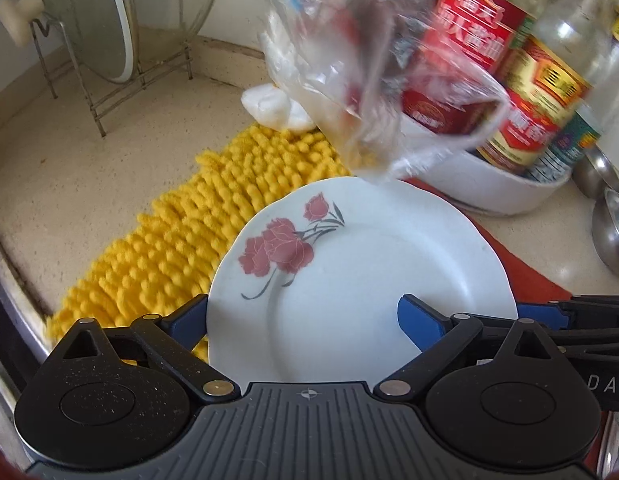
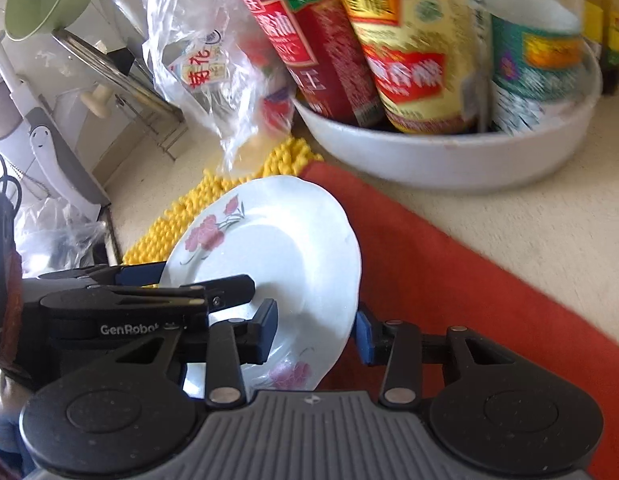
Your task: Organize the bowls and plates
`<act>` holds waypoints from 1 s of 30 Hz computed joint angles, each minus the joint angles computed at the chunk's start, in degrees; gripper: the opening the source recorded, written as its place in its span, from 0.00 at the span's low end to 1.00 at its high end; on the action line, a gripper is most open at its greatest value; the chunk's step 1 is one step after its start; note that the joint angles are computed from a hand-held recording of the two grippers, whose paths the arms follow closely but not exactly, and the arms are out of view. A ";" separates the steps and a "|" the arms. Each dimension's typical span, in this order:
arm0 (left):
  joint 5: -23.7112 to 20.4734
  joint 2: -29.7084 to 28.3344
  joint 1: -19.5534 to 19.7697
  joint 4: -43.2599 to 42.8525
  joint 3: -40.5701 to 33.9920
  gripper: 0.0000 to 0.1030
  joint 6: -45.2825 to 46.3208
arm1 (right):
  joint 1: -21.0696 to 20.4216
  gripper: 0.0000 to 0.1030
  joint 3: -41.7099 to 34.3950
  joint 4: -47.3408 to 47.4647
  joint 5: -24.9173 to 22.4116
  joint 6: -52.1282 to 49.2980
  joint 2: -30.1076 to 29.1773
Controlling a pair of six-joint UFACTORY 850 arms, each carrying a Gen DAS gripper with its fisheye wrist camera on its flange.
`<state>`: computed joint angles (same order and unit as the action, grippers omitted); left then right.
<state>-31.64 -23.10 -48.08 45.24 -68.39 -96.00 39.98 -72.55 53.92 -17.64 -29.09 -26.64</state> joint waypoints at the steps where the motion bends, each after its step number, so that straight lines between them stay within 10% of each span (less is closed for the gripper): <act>1: 0.55 0.16 -0.36 -0.54 0.24 0.97 0.78 | -0.26 0.40 0.76 0.13 -0.45 0.20 0.46; 14: 1.81 0.50 -1.10 6.78 2.36 1.00 -3.19 | 0.78 0.35 5.16 10.67 4.64 -7.40 2.15; 23: 1.87 1.41 -2.04 8.08 3.04 0.96 -5.79 | 2.81 0.35 5.38 -8.23 6.02 12.02 3.72; 30: 3.53 2.85 -2.36 9.09 5.02 0.95 -5.56 | 2.60 0.35 7.12 -2.37 5.62 9.08 4.52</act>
